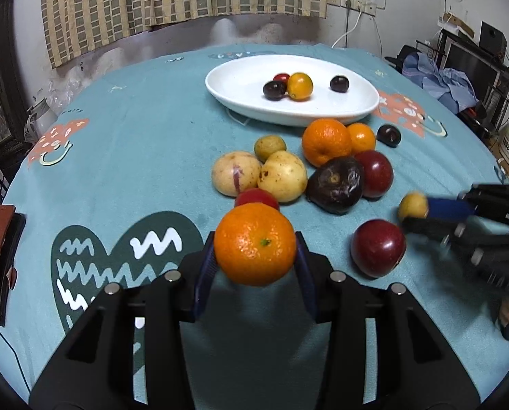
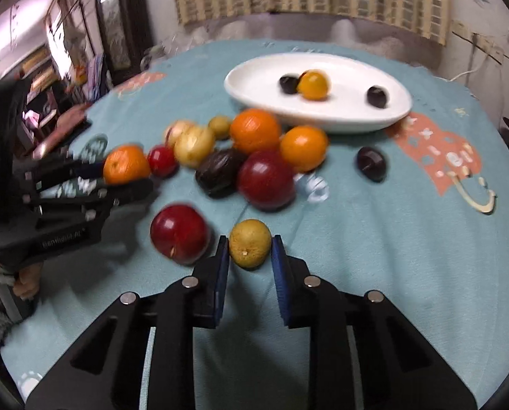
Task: Organize fruits
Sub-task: 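Carry both fruits to the white plate, release them and withdraw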
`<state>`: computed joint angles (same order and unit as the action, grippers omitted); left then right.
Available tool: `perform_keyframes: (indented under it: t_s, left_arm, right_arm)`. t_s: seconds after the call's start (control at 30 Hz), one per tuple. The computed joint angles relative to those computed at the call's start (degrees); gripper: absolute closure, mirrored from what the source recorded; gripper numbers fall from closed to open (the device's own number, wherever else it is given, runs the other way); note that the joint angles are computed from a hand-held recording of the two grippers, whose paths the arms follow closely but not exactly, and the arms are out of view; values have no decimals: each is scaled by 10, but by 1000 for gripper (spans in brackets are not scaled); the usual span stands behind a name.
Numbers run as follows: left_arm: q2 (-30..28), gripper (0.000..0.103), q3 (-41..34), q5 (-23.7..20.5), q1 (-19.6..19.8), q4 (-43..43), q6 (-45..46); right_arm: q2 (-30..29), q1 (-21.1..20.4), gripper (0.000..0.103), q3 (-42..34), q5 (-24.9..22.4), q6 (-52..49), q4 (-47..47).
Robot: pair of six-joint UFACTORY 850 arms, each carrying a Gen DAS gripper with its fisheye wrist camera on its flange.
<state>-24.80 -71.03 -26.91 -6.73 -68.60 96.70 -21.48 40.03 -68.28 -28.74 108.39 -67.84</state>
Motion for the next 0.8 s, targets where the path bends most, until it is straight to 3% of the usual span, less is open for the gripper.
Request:
perform_keyframes:
  t_s: [0.1,0.2,0.37,0.53,0.6,0.63,0.7,0.73,0.77,0.8]
  left_arm:
    - [-5,59,-24,-29,5,9,-33]
    - [-26,59,-77,-21,-12,51,-90]
    - [-84,59,-183,-10,-52,102,-185]
    - [-165,58,-296,-25,-86,220,-330]
    - [-186,52,-321,-20,-94,254,-373]
    - [-187,45,-320,-14,-94,253,-377]
    - [-180,40,-307,-12,-87,213,-352]
    - [-176,38,-302,-16,-83,200,-343]
    - [-169,38,-294,-16,-78,188,-335]
    - [-160,38,-282,-16,-72,175,-325]
  right_arm:
    - [36,-3,78,24,-46,82,-63]
    - [42,-23,78,6,-72,51,-51]
    - [8,-74,78,-46,-42,25,-46]
    - [-62,-108,76,-117,-30,-24,1]
    - [-77,-116,74,-134,-37,-78,58]
    - [-75,-117,74,-130,-33,-77,57]
    - [-62,-115,73,-114,-31,-54,39]
    - [-53,-113,62,-102,-31,-29,19]
    - [-43,-109,43,-89,-36,12,-17]
    - [-28,-102,42,-71,-45,61,-60]
